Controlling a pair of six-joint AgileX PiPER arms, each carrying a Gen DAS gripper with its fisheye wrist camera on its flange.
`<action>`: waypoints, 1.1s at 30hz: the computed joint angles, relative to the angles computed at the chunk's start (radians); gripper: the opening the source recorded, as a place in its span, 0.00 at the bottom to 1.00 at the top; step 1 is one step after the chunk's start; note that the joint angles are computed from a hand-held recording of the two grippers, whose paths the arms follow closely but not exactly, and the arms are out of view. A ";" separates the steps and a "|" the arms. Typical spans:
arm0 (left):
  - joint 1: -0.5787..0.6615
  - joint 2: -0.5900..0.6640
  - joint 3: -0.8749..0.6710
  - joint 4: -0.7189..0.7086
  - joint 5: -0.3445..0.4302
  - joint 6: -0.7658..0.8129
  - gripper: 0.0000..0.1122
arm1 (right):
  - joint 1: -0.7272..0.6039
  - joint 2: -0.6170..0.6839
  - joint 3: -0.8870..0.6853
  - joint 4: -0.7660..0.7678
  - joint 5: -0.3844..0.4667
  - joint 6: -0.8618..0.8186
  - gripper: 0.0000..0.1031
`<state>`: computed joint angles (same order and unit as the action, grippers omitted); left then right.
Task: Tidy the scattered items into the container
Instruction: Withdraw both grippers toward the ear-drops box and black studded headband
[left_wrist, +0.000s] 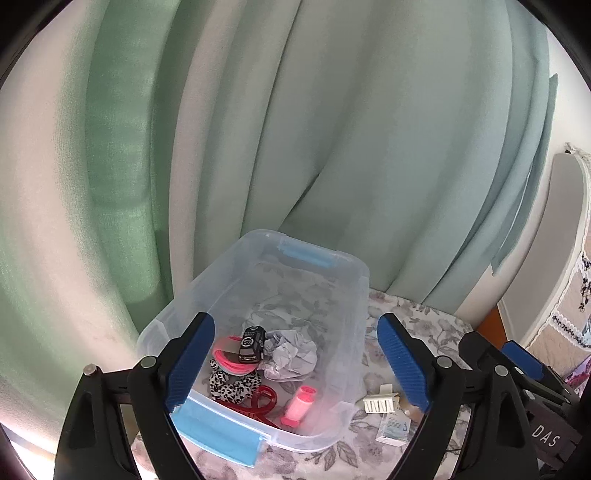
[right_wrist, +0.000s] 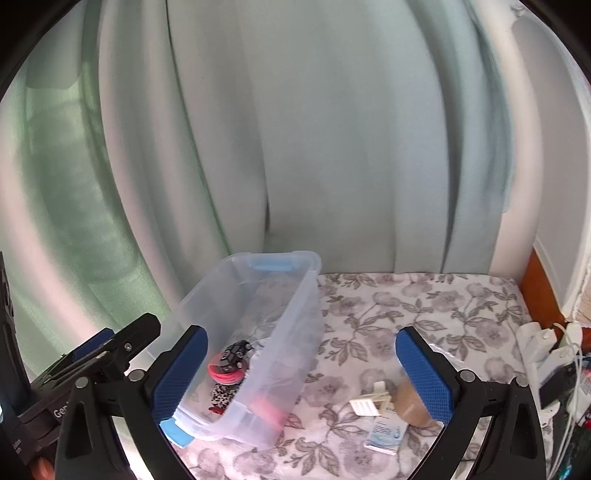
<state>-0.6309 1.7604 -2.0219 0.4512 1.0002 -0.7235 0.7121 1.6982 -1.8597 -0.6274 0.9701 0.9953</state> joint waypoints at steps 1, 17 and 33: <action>-0.015 0.001 -0.001 0.006 -0.003 0.000 0.80 | 0.002 -0.021 0.029 -0.022 0.005 0.024 1.00; -0.178 0.115 -0.119 -0.138 -0.034 0.190 0.89 | -0.042 -0.425 0.563 -0.253 -0.005 0.402 1.00; -0.216 0.241 -0.167 -0.179 0.033 0.216 0.89 | -0.192 -0.511 0.826 -0.090 -0.125 0.382 1.00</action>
<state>-0.8474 2.0010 -2.1885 0.2727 1.0330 -0.5073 0.5201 1.1875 -1.0342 -0.7173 0.8447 1.3776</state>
